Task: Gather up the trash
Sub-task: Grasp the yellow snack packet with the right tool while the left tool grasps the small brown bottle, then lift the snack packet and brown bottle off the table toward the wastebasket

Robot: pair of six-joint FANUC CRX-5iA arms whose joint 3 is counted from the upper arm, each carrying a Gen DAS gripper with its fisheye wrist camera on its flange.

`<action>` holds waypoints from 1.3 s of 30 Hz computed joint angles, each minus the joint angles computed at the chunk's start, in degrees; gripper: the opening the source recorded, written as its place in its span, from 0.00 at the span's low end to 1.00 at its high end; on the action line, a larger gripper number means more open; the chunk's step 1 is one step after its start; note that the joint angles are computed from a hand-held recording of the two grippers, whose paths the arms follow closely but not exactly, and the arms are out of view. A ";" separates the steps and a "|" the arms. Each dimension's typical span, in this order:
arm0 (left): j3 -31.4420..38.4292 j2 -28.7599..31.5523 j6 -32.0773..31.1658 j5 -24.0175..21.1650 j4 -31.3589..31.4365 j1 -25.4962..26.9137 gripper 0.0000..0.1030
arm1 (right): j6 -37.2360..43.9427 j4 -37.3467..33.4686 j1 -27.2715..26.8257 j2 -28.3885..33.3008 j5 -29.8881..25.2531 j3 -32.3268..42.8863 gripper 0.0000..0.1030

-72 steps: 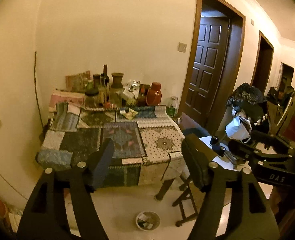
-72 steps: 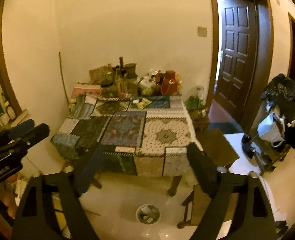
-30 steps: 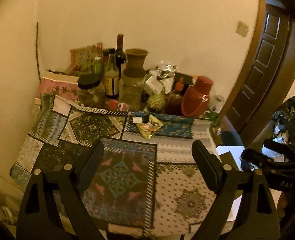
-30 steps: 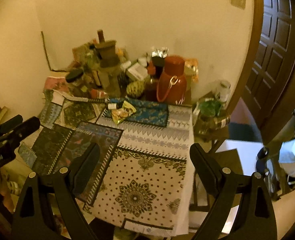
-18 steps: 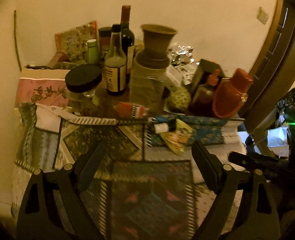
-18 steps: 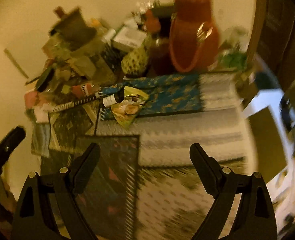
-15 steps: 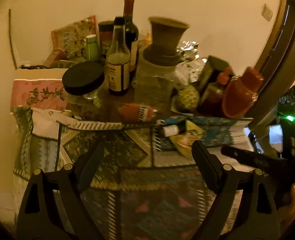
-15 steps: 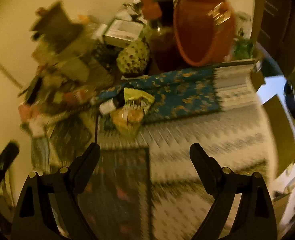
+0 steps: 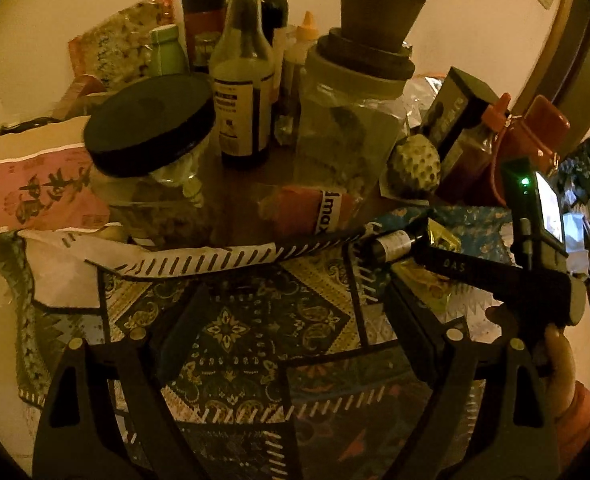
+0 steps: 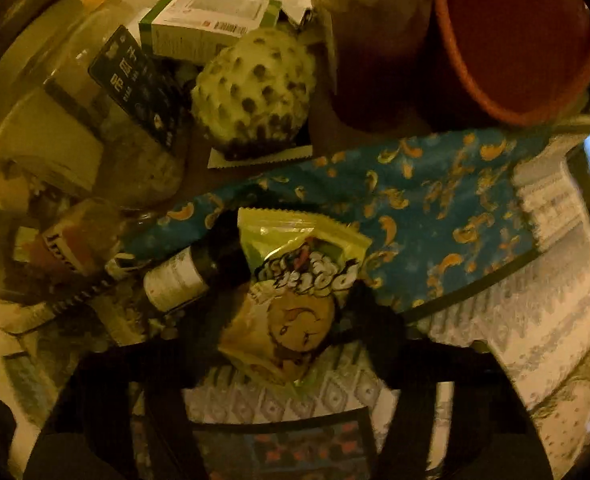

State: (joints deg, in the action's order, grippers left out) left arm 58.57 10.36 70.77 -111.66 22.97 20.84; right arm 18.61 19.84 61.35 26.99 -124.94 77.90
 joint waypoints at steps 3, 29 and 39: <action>0.30 1.72 -0.12 -1.21 2.95 -0.61 0.86 | -1.58 -1.16 0.44 -6.18 4.08 -9.80 0.26; 6.04 12.57 -12.40 -4.27 -8.40 -22.17 0.35 | -13.49 6.88 14.00 -27.99 2.73 -28.95 0.14; 5.71 8.06 -1.52 -4.18 -9.15 -24.87 0.26 | -9.58 12.47 17.46 -27.51 4.15 -25.77 0.14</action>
